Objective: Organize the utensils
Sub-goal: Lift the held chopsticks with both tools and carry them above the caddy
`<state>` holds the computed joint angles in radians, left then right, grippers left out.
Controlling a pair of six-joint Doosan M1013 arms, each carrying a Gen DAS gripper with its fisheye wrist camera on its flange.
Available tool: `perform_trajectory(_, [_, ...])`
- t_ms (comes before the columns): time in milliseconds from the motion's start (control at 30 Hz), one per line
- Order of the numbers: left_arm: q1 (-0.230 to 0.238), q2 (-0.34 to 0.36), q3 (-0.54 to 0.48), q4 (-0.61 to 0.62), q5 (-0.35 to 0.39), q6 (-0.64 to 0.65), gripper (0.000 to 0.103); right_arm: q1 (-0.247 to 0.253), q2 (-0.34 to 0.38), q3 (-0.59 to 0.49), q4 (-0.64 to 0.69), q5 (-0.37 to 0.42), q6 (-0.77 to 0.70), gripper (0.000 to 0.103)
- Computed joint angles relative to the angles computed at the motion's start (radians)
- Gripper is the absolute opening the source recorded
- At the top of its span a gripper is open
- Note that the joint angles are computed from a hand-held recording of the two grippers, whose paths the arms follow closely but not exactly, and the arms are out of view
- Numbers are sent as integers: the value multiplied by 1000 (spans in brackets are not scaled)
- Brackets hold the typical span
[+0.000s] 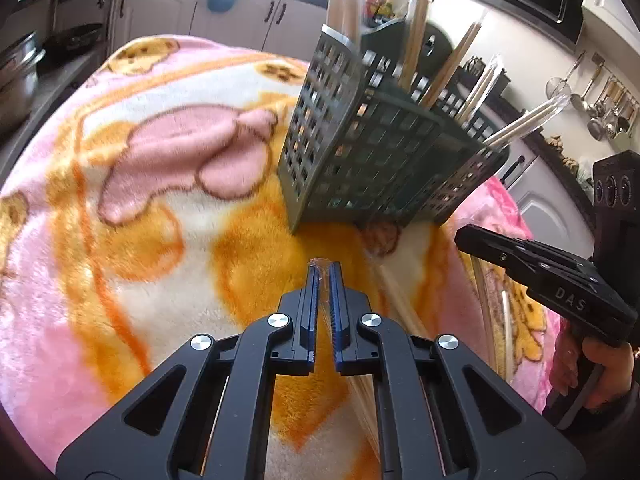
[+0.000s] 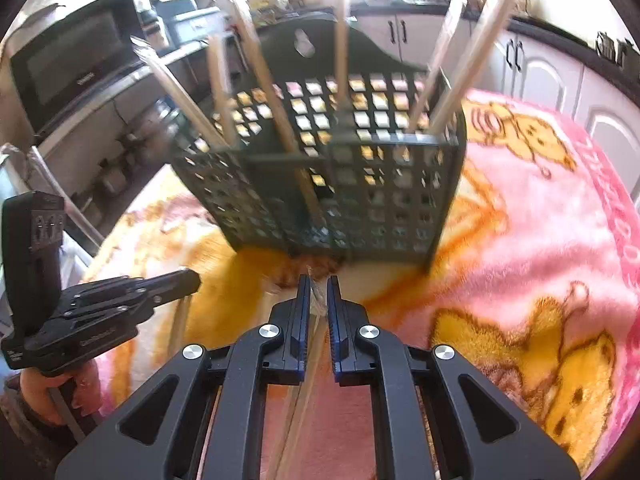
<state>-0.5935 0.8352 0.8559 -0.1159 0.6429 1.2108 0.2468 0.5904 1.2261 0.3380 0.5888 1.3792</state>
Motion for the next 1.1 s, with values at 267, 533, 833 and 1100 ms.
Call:
perform_trajectory(267, [-7, -45, 38, 4, -78, 24, 2, 6, -46, 38, 174, -68, -165, 8])
perform_trajectory(533, [-17, -73, 45, -17, -138, 83, 2, 5, -106, 96, 268, -165, -262, 6])
perform_trajectory(833, [-32, -74, 16, -40, -169, 137, 2, -6, -167, 179, 304, -286, -280, 6])
perform_trajectory(1100, [-40, -61, -22, -69, -182, 187, 2, -18, -200, 220, 338, -347, -300, 6])
